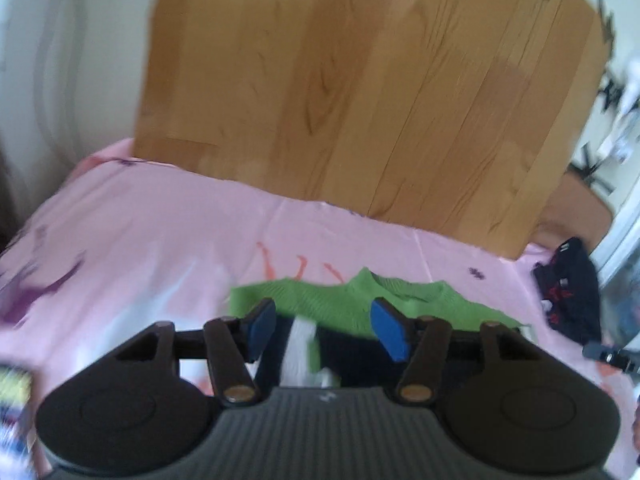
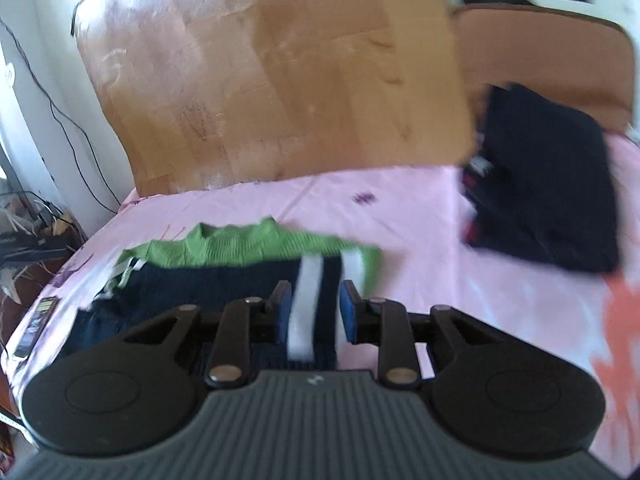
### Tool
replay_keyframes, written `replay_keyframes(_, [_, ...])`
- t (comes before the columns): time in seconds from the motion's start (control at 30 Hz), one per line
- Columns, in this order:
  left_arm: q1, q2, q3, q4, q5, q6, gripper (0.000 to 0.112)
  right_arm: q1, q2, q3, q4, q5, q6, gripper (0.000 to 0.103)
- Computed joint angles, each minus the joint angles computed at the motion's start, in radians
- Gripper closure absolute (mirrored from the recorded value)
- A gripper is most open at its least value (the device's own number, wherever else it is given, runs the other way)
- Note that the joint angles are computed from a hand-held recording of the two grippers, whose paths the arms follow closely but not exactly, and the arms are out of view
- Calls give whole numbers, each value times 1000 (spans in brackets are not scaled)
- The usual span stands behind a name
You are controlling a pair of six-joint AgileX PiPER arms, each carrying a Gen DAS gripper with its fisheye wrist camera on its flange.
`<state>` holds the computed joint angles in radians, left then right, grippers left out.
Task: Fold small clothes
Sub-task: 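Release the sweater and pull both grippers back from the folded stack, then grasp the green sweater edge with both grippers and lift it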
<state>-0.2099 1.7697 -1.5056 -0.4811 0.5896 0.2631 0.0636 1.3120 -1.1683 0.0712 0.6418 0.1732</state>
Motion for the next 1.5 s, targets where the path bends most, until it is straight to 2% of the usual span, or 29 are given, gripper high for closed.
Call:
replay_keyframes(0.07, [-45,146,-181,115,59,-118,57,-21,140,-109,92,-4,-103,70])
replay_keyframes(0.13, [-74,281,-356,156,138,-157,51,-30,290,-245,165,26,-190,59])
replay_keyframes(0.23, [-121,475,-630,217,263,-214,42,1,497,-461,136,98,-218,55])
replay_keyframes(0.3, [-140,570,-764,248,326,-251,42,14,621,-604,134,159,-237,52])
replay_keyframes(0.33, [-148,620,-843,256,365,-265,50,20,679,-671,133,188,-244,49])
replay_keyframes(0.37, [-157,655,-896,268,383,-270,68,24,723,-726,135,215,-249,49])
replay_keyframes(0.43, [-183,671,-910,337,363,-282,91,24,792,-807,166,262,-274,50])
replay_keyframes(0.47, [-183,663,-898,341,358,-277,94,26,808,-821,182,276,-295,57])
replay_keyframes(0.5, [-180,653,-883,334,354,-273,96,34,801,-802,180,264,-319,76])
replay_keyframes(0.57, [-171,605,-810,312,329,-254,99,57,762,-750,160,225,-334,87])
replay_keyframes(0.63, [-164,533,-711,282,279,-233,100,76,704,-688,127,191,-313,89])
replay_keyframes(0.7, [-156,413,-550,227,191,-183,100,80,627,-615,138,153,-296,89])
replay_keyframes(0.77, [-153,262,-357,165,93,-115,100,96,536,-541,134,119,-287,89])
replay_keyframes(0.9, [-144,-22,-22,4,-46,62,100,178,305,-375,80,56,-255,89])
replay_keyframes(0.97, [-138,-175,155,-108,-96,185,100,237,172,-280,41,40,-222,89])
replay_keyframes(1.07, [-128,-380,383,-238,-114,325,99,360,-19,-137,-70,44,-122,89])
replay_keyframes(1.17, [-118,-546,586,-329,-104,415,99,547,-171,3,-281,75,127,89])
replay_keyframes(1.27, [-118,-672,767,-401,-85,447,99,770,-282,135,-516,159,427,90])
replay_keyframes(1.43, [-111,-719,948,-555,-110,517,99,1088,-376,327,-741,280,927,90])
replay_keyframes(1.5, [-113,-713,982,-588,-131,535,99,1171,-387,368,-788,308,1082,90])
